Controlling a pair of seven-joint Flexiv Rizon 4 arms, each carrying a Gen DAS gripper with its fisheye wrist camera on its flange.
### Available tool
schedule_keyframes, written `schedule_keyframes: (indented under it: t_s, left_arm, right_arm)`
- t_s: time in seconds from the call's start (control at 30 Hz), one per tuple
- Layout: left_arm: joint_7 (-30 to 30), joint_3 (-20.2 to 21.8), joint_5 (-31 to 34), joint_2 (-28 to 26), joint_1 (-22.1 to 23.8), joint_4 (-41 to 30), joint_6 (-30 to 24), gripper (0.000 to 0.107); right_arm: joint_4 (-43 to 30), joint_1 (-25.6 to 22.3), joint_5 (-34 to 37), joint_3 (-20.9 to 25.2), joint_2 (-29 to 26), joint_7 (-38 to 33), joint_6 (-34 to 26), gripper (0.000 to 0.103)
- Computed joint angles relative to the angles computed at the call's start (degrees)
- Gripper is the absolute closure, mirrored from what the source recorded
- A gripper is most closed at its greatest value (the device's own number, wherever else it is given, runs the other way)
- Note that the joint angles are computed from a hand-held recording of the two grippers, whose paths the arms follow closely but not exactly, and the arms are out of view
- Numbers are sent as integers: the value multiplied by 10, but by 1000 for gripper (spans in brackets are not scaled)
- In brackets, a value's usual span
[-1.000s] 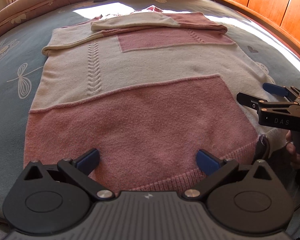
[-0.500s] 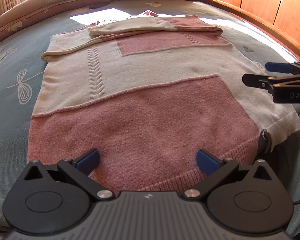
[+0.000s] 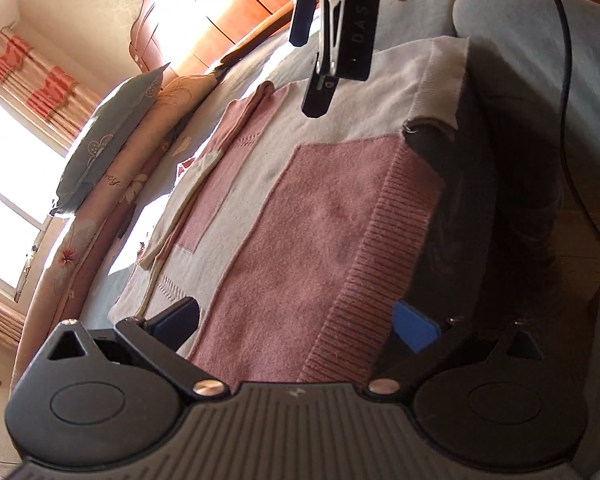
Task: Fold clothes
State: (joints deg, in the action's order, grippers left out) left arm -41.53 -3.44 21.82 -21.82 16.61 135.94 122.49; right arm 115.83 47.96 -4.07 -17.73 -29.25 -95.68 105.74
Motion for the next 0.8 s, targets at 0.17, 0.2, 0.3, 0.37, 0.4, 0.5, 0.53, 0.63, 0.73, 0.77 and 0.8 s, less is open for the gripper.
schedule_keyframes:
  t_s: [0.17, 0.2, 0.3, 0.37, 0.4, 0.5, 0.53, 0.63, 0.73, 0.77, 0.8]
  left_arm:
    - [97, 94, -111, -58, -135, 2, 77, 4]
    - [119, 107, -137, -74, -158, 2, 103, 4]
    - [167, 117, -194, -111, -191, -6, 164, 4]
    - [188, 111, -216, -120, -195, -9, 179, 4]
    - [193, 105, -219, -119, -191, -8, 180, 4]
    - [195, 88, -222, -109, -178, -5, 174, 4]
    - [188, 80, -220, -101, -171, -2, 166, 4]
    - [167, 68, -217, -80, -157, 1, 152, 4]
    - [145, 63, -212, -63, -147, -1, 143, 4]
    - [139, 62, -211, -59, -146, -2, 141, 4]
    - [132, 61, -210, -55, -143, -4, 138, 4]
  right_arm:
    - [6, -20, 2, 34, 6, 20, -2, 0]
    - [7, -26, 2, 43, 7, 25, 0, 0]
    - [11, -38, 0, 62, 8, 31, 10, 0]
    - [16, -37, 3, 63, 8, 30, 17, 0]
    - [18, -38, 4, 64, 8, 28, 21, 0]
    - [25, -46, 6, 74, 10, 20, 29, 0]
    - [29, -45, 8, 72, 10, 13, 36, 0]
    - [42, -36, 11, 65, 12, -24, 56, 0]
    - [56, -74, -18, 112, 14, -75, 83, 0]
    - [61, -89, -33, 130, 15, -95, 91, 0]
    - [66, -102, -45, 146, 16, -112, 97, 0]
